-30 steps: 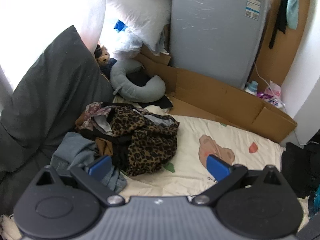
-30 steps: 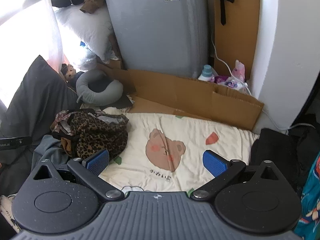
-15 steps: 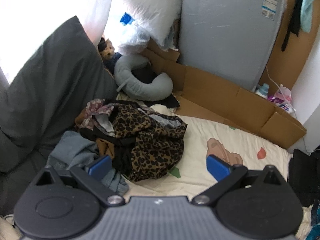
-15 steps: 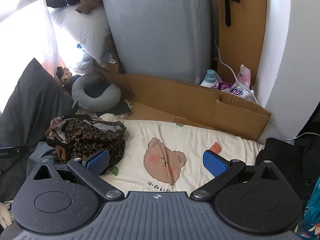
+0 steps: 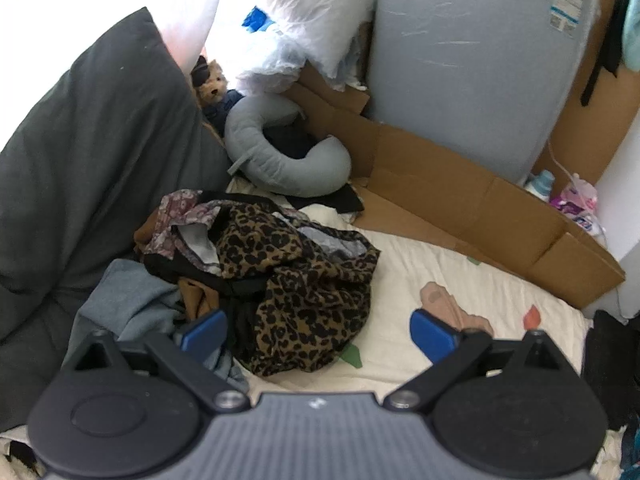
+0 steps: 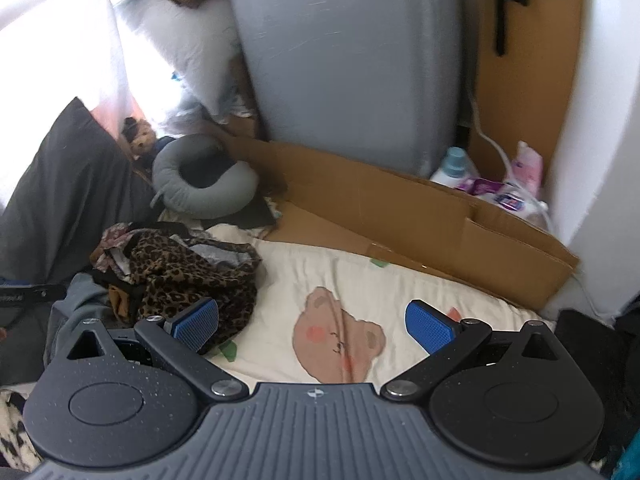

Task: Fold clothes
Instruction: 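Move the left tool toward the leopard-print shorts in the clothes pile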

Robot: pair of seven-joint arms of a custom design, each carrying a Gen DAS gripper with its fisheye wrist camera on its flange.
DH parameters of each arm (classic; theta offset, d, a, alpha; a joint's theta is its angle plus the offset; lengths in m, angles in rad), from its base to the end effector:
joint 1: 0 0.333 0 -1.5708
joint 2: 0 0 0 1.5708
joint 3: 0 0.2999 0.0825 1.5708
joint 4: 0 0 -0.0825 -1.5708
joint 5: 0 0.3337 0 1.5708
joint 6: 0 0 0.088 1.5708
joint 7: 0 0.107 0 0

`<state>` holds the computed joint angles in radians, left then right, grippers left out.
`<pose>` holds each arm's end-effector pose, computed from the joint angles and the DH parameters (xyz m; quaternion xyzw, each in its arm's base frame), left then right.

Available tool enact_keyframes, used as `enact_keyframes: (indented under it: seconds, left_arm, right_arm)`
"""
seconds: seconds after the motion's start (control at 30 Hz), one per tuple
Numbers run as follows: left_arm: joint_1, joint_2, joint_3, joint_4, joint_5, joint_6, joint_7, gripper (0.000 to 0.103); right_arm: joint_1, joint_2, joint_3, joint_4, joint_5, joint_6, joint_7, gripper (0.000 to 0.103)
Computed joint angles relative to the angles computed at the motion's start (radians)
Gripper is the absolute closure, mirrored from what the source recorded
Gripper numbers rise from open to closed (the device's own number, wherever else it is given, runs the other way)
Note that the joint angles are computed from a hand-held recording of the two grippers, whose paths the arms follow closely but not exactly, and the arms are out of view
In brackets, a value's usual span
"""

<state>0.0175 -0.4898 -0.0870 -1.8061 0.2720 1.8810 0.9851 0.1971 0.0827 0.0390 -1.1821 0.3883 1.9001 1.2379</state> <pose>0.3650 -0.0189 0.7596 -0.8176 0.4815 -0.1770 0.2615 0.5121 0.1500 0.7756 -0.8160 0.4499 -0.0963 0.3499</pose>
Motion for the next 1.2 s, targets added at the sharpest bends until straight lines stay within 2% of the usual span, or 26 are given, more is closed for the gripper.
enact_keyframes:
  seconds: [0.2,0.4,0.63,0.8,1.07,1.13,1.17,1.2]
  left_arm:
    - [0.014,0.004,0.025,-0.061,-0.003,0.069,-0.004,0.007]
    - [0.025,-0.002,0.047,-0.171,-0.018,0.182,0.015,0.009]
    - [0.044,-0.006,0.055,-0.313,-0.017,0.310,0.019,0.009]
    - [0.069,0.005,0.062,-0.409,0.014,0.473,0.027,0.010]
    - [0.117,0.078,0.055,-0.456,0.075,0.635,0.029,0.011]
    - [0.126,0.109,0.060,-0.456,0.083,0.659,0.041,0.017]
    - [0.128,0.124,0.066,-0.456,0.075,0.670,0.045,0.026]
    - [0.128,0.138,0.073,-0.458,0.061,0.685,0.049,0.030]
  right_arm:
    - [0.001,0.092,0.014,0.082,0.025,-0.019,-0.101,0.000]
    - [-0.002,0.136,0.026,0.062,0.058,0.017,-0.169,0.000]
    - [-0.009,0.124,0.031,-0.065,0.115,0.065,-0.225,0.000]
    - [-0.011,0.110,0.032,-0.160,0.159,0.123,-0.282,0.000]
    - [-0.003,0.114,0.033,-0.307,0.201,0.233,-0.290,0.000]
    - [0.002,0.110,0.033,-0.347,0.202,0.264,-0.287,0.000]
    - [0.004,0.108,0.034,-0.366,0.202,0.277,-0.286,0.000]
    - [0.004,0.102,0.034,-0.384,0.204,0.279,-0.287,0.000]
